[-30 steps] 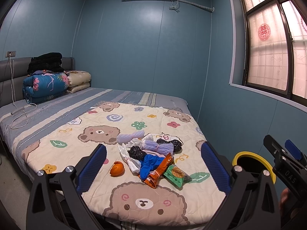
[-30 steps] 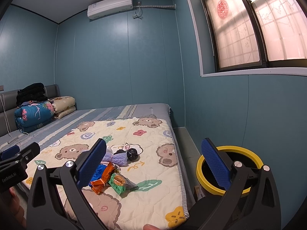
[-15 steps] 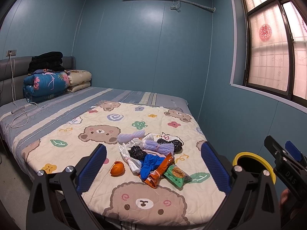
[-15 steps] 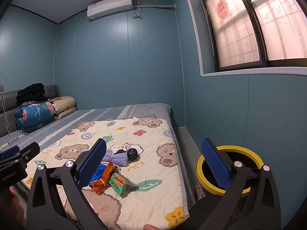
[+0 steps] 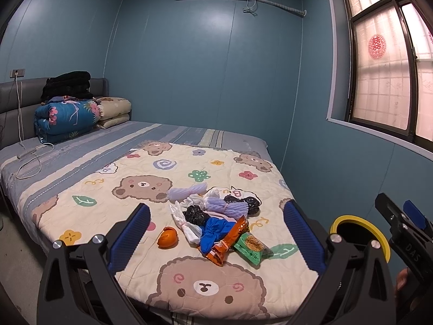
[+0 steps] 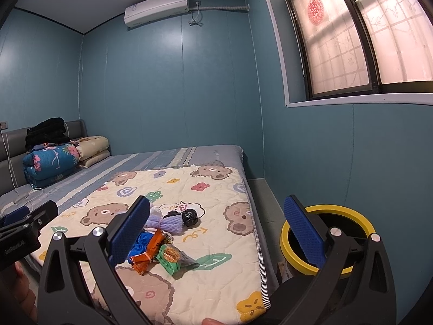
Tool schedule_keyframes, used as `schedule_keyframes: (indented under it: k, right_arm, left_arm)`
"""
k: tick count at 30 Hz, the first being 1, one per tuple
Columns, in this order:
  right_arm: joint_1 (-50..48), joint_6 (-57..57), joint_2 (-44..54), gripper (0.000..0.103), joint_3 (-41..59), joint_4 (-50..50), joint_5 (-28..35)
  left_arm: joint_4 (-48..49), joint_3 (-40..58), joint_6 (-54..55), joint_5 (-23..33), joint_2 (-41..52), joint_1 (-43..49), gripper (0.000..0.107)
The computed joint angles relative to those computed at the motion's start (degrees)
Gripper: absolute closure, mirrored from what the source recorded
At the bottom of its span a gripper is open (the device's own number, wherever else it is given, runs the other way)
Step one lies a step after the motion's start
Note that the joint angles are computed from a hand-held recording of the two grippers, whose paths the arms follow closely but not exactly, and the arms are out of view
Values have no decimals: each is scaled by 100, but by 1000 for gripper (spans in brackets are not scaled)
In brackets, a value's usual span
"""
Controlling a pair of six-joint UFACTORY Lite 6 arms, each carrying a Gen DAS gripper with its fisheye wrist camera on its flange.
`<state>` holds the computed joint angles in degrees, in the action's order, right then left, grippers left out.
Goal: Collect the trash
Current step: 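Grasp the orange peel with the left tool while the right tool grasps the green snack bag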
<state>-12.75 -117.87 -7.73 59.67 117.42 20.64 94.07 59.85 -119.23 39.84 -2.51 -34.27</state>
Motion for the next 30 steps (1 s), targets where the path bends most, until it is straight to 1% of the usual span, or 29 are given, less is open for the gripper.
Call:
schedule_keyframes:
  k: [5, 6, 8, 9, 11, 13, 16, 18, 21, 23, 24, 27, 28, 30]
  right_arm:
    - [-3, 366, 158, 8, 163, -370, -16]
    - [-31, 432, 202, 8, 188, -432, 73]
    - [-253, 961, 390, 8, 339, -947, 680]
    - [-305, 1194, 498, 8, 456, -1207, 886]
    - [-339, 1746, 852, 8, 857, -1844, 1201]
    - [-289, 2124, 1183, 8, 1214, -2258, 1313]
    - [-216, 2263, 1676, 8, 1735, -2607, 1641]
    - [-151, 2244, 1970, 8, 2058, -2729, 1837]
    - [-9, 2398, 2415, 8, 2600, -3057, 1862]
    - [149, 2409, 2772, 8, 3016, -3325, 1745]
    - [258, 2618, 3046, 8, 3359, -3676, 1677]
    - [492, 3447, 3825, 8, 4251, -4726, 1588]
    - [581, 3898, 4254, 8, 4758, -5290, 1669]
    - [652, 4481, 4892, 8, 5521, -6002, 2006]
  left_arm:
    - [-28, 25, 4, -35, 55, 35, 12]
    - [-45, 57, 28, -49, 82, 62, 12]
    - [-17, 83, 0, -187, 102, 184, 12]
    - [-34, 113, 15, -223, 126, 241, 12]
    - [24, 149, -30, -251, 202, 399, 12]
    - [60, 219, 25, -386, 285, 607, 12]
    - [-94, 452, 357, -858, 502, 1088, 12]
    - [-230, 641, 548, -966, 734, 1339, 12]
    - [-388, 943, 965, -1459, 1143, 1868, 12]
    - [-413, 1102, 1141, -1633, 1417, 2114, 12]
    - [-409, 1152, 1190, -1710, 1526, 2211, 12]
    - [-638, 1372, 1660, -2311, 1978, 2603, 12]
    - [-517, 1388, 1618, -2614, 2113, 2763, 12]
    - [-174, 1422, 1313, -3201, 2335, 3041, 12]
